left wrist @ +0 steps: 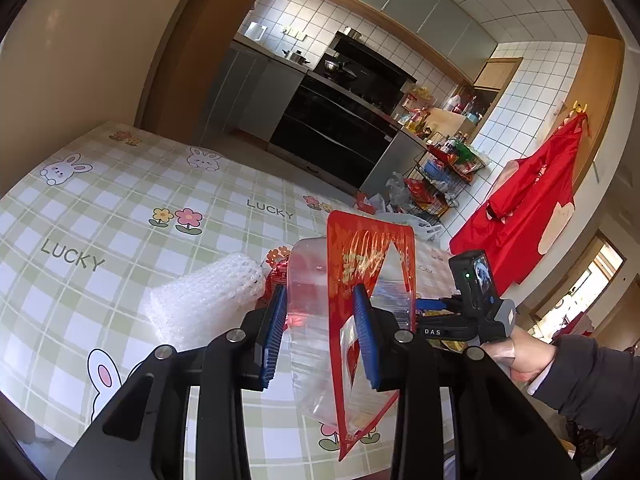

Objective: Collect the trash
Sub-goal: 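Grasp the blue packet with the right gripper while the left holds the red-windowed packet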

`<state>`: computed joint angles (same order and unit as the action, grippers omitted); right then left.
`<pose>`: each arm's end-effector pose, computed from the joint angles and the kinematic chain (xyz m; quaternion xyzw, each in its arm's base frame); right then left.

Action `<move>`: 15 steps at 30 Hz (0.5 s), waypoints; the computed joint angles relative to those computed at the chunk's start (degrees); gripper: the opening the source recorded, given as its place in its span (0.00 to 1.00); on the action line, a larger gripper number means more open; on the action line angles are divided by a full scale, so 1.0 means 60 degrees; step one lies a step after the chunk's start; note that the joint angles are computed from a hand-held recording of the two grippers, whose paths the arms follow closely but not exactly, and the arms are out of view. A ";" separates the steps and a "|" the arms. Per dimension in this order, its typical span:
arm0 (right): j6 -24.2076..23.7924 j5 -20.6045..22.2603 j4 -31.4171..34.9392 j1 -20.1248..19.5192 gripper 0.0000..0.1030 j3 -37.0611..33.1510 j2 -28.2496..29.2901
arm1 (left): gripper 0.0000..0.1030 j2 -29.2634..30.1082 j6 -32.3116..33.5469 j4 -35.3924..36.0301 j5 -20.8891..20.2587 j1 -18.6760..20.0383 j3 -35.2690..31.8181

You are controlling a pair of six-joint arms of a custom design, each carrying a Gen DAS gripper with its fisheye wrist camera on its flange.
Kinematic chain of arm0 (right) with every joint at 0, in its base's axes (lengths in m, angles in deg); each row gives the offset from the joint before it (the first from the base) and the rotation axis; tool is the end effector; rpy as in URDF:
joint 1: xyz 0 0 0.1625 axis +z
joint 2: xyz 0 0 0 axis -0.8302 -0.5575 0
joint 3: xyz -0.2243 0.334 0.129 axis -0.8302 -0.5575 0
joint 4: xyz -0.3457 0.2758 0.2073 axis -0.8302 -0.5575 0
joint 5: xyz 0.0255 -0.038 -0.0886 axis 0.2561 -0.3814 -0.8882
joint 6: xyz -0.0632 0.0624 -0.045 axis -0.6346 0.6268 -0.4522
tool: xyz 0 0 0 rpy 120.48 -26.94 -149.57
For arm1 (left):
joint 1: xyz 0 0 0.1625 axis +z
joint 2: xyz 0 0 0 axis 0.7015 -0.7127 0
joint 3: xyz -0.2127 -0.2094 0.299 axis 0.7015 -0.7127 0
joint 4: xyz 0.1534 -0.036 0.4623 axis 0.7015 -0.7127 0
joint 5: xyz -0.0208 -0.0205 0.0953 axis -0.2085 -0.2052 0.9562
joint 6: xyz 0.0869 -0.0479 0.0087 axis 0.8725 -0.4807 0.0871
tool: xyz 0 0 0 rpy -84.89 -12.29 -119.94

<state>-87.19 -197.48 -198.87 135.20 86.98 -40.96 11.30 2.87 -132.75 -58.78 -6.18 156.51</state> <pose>-0.0649 -0.7957 0.3504 0.3322 -0.8660 0.1030 0.3592 -0.3808 -0.5667 -0.0277 0.0629 0.8702 -0.4742 0.1182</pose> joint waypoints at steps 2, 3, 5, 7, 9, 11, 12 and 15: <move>0.0680 0.0332 0.0710 -0.0082 0.47 -0.0260 -0.0064 | 0.32 -0.0006 0.0007 -0.0059 -0.0036 0.0005 0.0019; 0.0905 0.0523 0.0935 -0.0116 0.41 -0.0306 -0.0120 | 0.32 -0.0012 0.0002 -0.0061 -0.0030 -0.0005 0.0028; 0.1146 0.0754 0.1031 -0.0151 0.30 -0.0307 -0.0238 | 0.32 -0.0029 0.0017 -0.0077 0.0003 -0.0028 0.0051; 0.1348 0.0927 0.1106 -0.0172 0.26 -0.0313 -0.0322 | 0.32 -0.0044 -0.0022 -0.0049 0.0046 -0.0049 0.0065; 0.1420 0.1065 0.1178 -0.0206 0.26 -0.0282 -0.0411 | 0.32 -0.0053 -0.0010 -0.0057 0.0095 -0.0072 0.0081; 0.1215 0.1068 0.0962 -0.0211 0.26 -0.0100 -0.0521 | 0.32 -0.0068 -0.0013 -0.0042 0.0146 -0.0120 0.0098; 0.1197 0.1099 0.0935 -0.0222 0.26 -0.0029 -0.0579 | 0.32 -0.0073 -0.0018 -0.0023 0.0177 -0.0150 0.0106; 0.1313 0.1264 0.0863 -0.0259 0.25 0.0105 -0.0720 | 0.32 -0.0114 -0.0027 0.0058 0.0285 -0.0212 0.0151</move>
